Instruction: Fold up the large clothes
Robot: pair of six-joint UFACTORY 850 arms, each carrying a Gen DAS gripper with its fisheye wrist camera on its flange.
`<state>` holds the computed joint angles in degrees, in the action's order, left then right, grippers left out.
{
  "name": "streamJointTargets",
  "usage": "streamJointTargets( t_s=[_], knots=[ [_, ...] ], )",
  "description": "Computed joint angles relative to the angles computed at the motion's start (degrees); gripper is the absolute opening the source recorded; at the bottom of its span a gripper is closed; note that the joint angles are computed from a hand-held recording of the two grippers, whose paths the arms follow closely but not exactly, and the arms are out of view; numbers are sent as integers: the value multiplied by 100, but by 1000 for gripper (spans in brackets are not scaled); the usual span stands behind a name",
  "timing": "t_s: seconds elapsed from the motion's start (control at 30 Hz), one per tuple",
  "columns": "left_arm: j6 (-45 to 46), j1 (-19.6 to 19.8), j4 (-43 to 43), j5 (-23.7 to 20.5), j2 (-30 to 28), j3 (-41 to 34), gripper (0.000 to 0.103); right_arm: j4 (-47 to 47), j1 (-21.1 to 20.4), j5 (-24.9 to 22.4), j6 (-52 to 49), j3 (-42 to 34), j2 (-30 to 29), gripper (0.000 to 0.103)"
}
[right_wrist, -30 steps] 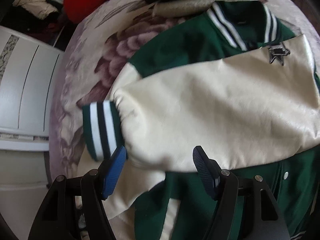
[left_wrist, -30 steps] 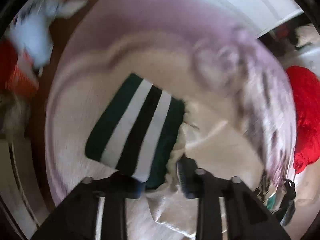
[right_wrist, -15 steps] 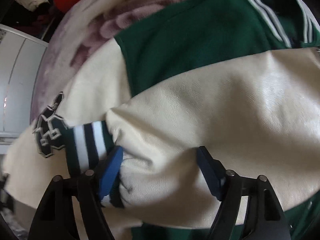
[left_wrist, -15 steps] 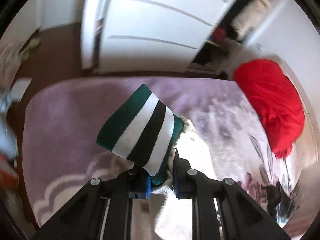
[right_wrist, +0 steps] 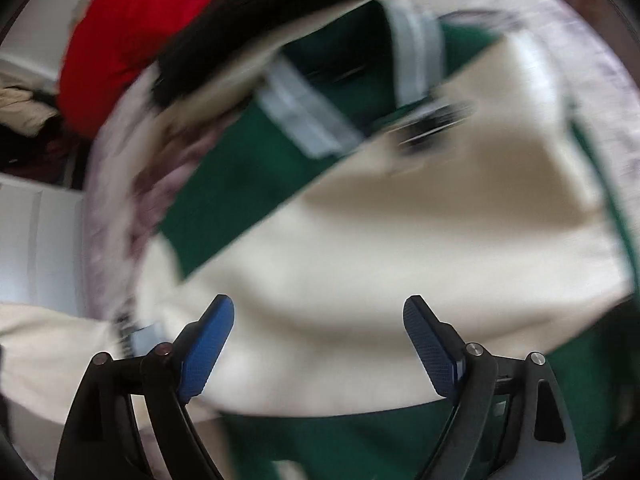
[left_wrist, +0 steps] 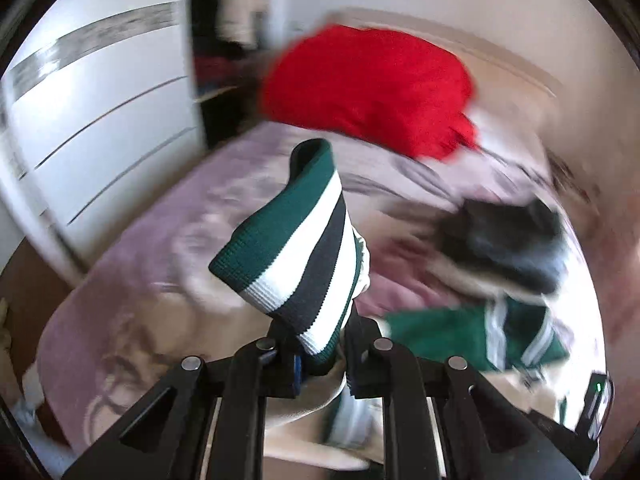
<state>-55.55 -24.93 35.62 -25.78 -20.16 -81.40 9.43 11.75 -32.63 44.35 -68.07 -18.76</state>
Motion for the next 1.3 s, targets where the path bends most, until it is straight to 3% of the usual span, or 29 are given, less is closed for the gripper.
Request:
streamJointTargets(
  t_s=[0.07, 0.33, 0.53, 0.6, 0.73, 0.8, 0.83, 0.9, 0.93, 1.0, 1.13, 1.23, 1.3],
  knots=[
    [302, -360, -177, -144, -283, -320, 12, -552, -217, -167, 408, 255, 219, 98],
    [1680, -1410, -1564, -538, -1323, -1492, 12, -543, -1537, 21, 175, 1465, 1225, 98],
    [2224, -2045, -2213, -1168, -2201, -2524, 12, -511, -2394, -16, -144, 2198, 1875, 98],
    [2483, -2169, -2497, -1497, -2571, -2972, 13, -441, -2658, -62, -289, 2408, 2101, 98],
    [3066, -2413, -2802, -2829, -3467, -4115, 16, -231, -3230, -153, -764, 2707, 2463, 98],
    [3232, -2472, -2862, -3067, -3604, -4229, 33, -7, -3481, -221, -1123, 2771, 2550, 98],
    [3326, -2458, -3026, -3057, -3555, -4149, 39, 94, -3584, -258, -1270, 2799, 2603, 98],
    [3434, -2428, -3269, -3048, -3394, -3929, 81, 313, -3738, -290, -1605, 2822, 2666, 98],
    [3465, -2398, -3341, -2987, -3212, -3700, 85, 468, -3803, -335, -1826, 2814, 2698, 98],
    [3408, -2281, -3458, -2615, -2606, -2930, 85, 942, -3912, -378, -2370, 2785, 2718, 98],
    [2604, -2087, -2737, -2413, -1695, -1761, 85, 2629, -3913, -513, -3931, 2595, 2559, 98],
    [1843, -1759, -1912, -2440, -1114, -915, 85, 3637, -3571, -669, -5085, 2243, 2092, 98],
    [1495, -1540, -1517, -2581, -943, -590, 85, 3726, -3175, -888, -5641, 1829, 1526, 98]
  ],
)
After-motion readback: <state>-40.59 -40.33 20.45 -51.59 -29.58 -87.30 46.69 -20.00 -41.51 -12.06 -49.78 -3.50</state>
